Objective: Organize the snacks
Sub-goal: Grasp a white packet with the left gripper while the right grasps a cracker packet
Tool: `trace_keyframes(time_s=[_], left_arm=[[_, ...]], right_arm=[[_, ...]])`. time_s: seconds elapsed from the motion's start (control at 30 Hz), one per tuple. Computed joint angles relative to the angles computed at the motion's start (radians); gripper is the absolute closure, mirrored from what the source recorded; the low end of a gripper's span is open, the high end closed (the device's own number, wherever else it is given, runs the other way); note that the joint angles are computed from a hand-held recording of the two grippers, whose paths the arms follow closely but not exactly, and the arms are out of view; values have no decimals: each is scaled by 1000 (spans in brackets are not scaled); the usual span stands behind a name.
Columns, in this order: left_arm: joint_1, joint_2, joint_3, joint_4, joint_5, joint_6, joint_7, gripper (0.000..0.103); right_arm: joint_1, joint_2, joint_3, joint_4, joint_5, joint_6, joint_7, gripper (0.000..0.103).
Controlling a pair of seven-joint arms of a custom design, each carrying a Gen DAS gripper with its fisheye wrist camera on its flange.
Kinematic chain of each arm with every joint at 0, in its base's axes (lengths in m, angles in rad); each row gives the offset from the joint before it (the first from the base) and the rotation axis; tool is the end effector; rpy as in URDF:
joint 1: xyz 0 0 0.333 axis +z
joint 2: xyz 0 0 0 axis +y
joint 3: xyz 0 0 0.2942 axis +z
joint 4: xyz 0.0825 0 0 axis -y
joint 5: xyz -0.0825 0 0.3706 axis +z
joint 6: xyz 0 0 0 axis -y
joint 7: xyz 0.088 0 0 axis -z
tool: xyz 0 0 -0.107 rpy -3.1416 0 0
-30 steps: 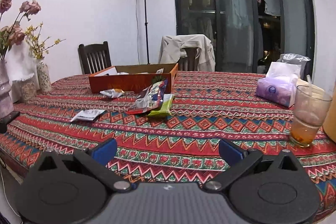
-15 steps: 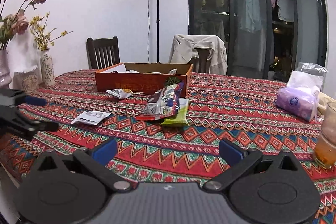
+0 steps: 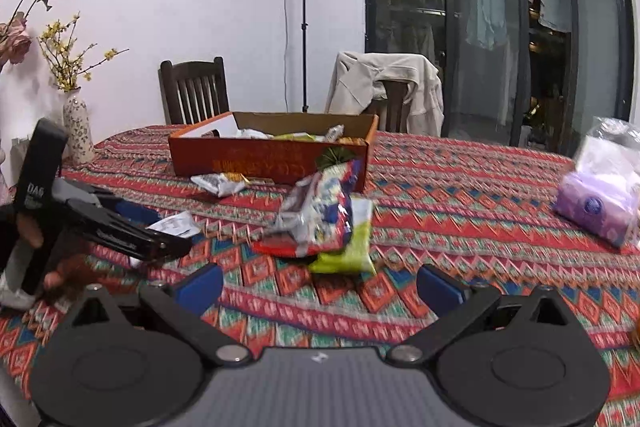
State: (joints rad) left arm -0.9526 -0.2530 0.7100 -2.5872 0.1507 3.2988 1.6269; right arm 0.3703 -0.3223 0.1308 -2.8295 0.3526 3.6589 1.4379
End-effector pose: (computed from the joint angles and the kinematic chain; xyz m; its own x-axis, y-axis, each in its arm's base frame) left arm 0.4587 -0.1218 0.4257 -0.3922 -0.9197 0.0160 -0.5630 0.2263 -0.7948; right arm 0.3703 0.1530 0.4215 0.2611 -0.9642 -0.0453 -0.4164 -0.0702 -0.9065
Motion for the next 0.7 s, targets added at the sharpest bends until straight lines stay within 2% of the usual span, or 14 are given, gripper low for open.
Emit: trace_keyframes(time_s=[0.03,0.07,0.17,0.2,0.27,0.3,0.37,0.43,0.47,0.5,0.53,0.6,0.63,0.7], left_arm=[[22,-20,-14,-14,-5,-4,-14,64],[80,-39,-60,-35,-20,-4,-34,65],[342,-61,-312,-100,-198,37,4,65],[429,-76,-376,-129,-187,62,-38,65],[584,-109,-456,-172,-89,81,-185,65],[630,-122,-481,-188,-96,87,-200,65],[731,-150,-546,-213,-106,85,-222,65],[732,-180,-510,-227,-82,68,-245,65],[729,-191,-493,-231,-67,63,-254,65],[737,-202,-489,-237,-55,60,-262,65],[748,-206,-494,-240,-44,61,-272,65],[761,-224,-491,-251,-18,61,-288,65],[756,-234,-475,-259,-3,61,-296,65],[770,-247,-479,-266,20,56,-316,65]], right_arm=[[3,13,-7,18,-15,-4,1,0],[13,36,-26,48,-48,-12,9,0],[38,103,-74,145,-138,-57,56,0],[14,126,-61,177,-188,-72,99,0],[-133,199,52,276,-354,-115,263,0],[-220,234,132,331,-410,-149,327,0],[-395,344,276,481,-667,-217,549,0],[-547,488,451,656,-811,-328,642,0],[-584,568,513,743,-837,-392,643,0],[-587,643,541,830,-864,-458,654,3],[-560,707,533,918,-920,-523,701,6],[-519,803,519,1061,-1102,-626,847,21],[-467,825,473,1108,-1108,-653,858,24],[-418,867,437,1169,-1084,-682,852,43]])
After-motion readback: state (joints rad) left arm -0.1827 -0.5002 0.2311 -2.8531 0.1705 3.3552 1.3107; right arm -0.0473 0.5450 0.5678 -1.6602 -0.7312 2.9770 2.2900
